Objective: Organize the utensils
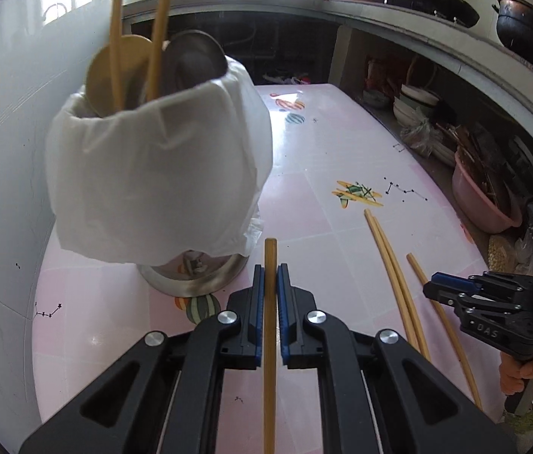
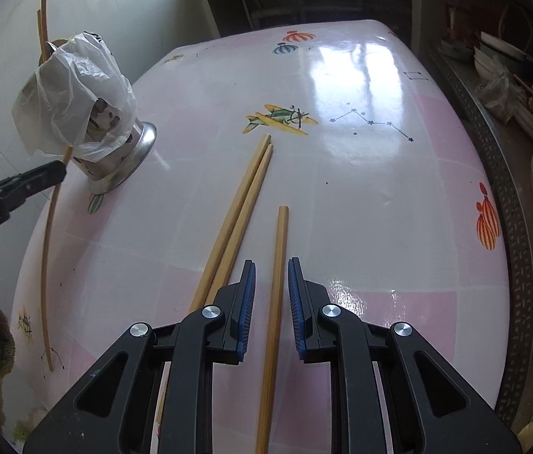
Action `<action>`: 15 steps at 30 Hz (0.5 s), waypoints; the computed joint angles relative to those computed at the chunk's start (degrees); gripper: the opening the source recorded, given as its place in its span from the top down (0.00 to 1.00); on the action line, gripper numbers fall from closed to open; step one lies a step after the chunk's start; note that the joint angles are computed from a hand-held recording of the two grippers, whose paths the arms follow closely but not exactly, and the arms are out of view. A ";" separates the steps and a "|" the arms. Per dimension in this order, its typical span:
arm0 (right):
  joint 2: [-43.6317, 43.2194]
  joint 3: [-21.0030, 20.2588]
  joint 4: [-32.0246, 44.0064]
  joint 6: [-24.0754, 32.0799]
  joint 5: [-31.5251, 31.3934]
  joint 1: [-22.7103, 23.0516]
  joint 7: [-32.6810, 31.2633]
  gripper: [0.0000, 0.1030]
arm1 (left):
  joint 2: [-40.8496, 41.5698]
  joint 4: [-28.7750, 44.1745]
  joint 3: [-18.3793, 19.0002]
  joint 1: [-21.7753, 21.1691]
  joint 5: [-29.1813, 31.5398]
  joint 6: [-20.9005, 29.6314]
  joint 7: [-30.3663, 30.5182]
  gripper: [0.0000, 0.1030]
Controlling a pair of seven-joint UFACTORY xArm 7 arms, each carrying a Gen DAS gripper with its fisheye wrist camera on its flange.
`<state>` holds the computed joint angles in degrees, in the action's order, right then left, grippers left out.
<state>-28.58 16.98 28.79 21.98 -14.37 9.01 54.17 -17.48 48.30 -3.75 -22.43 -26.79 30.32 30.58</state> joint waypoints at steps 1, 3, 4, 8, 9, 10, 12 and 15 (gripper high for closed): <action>0.67 0.86 0.81 0.75 -0.87 -0.75 0.41 0.83 | -0.90 -0.27 0.76 -0.21 -1.03 0.20 0.96 0.94; 1.57 1.54 1.74 1.63 -2.33 -1.35 0.78 0.83 | -2.68 -0.89 2.14 -0.53 -2.92 0.49 2.87 0.94; 2.16 1.74 2.25 2.02 -3.05 -1.56 0.90 0.83 | -3.46 -1.15 2.69 -0.62 -3.69 0.62 3.63 0.94; 4.03 4.46 4.89 5.75 -8.86 -3.60 3.80 0.85 | -6.16 -1.90 4.63 -0.67 -6.26 1.41 6.11 0.94; 4.30 4.76 5.32 6.50 -10.21 -3.69 4.75 0.88 | -7.16 -2.44 4.89 -0.54 -6.71 1.44 6.31 0.94; 4.37 4.44 5.35 6.60 -10.92 -3.33 5.25 0.93 | -7.67 -2.49 5.34 -0.57 -7.28 1.51 6.68 0.94; 4.35 3.51 5.39 6.78 -11.28 -2.53 6.22 0.96 | -8.80 -2.99 6.08 -0.66 -8.49 1.24 7.39 0.94; 2.22 1.68 4.20 5.83 -10.25 -1.22 6.95 0.96 | -10.38 -3.55 7.40 -0.72 -9.85 1.49 8.62 0.94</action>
